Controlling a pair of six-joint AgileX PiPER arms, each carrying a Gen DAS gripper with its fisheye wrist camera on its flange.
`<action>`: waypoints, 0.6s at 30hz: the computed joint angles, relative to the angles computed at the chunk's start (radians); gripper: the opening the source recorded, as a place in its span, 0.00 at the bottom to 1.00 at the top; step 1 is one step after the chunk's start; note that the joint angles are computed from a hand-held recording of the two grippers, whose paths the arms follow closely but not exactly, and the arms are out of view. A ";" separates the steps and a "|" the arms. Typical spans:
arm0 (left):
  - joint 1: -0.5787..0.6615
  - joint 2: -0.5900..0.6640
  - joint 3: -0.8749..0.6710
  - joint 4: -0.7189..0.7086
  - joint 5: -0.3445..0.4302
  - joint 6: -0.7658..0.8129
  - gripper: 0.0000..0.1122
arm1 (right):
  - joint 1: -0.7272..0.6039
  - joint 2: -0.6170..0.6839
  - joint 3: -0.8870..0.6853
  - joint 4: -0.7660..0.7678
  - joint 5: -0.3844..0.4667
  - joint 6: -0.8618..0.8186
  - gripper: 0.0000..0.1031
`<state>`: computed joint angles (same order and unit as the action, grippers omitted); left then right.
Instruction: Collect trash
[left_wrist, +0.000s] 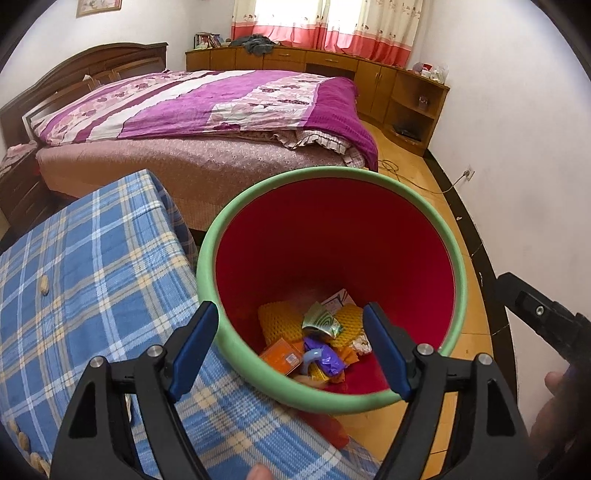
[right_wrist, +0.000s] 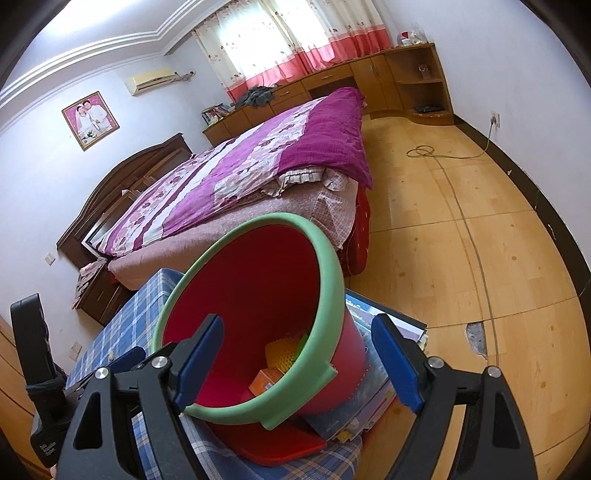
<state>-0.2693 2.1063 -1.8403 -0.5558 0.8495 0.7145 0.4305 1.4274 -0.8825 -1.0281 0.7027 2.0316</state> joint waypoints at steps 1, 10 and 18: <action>0.009 -0.004 0.002 -0.005 0.013 -0.001 0.71 | 0.007 0.001 -0.003 0.000 0.002 -0.001 0.81; 0.097 -0.072 0.068 -0.036 0.046 -0.001 0.71 | 0.081 0.045 -0.074 0.015 0.035 -0.030 0.83; 0.210 -0.163 0.164 -0.070 0.026 0.041 0.71 | 0.181 0.118 -0.190 0.030 0.084 -0.085 0.87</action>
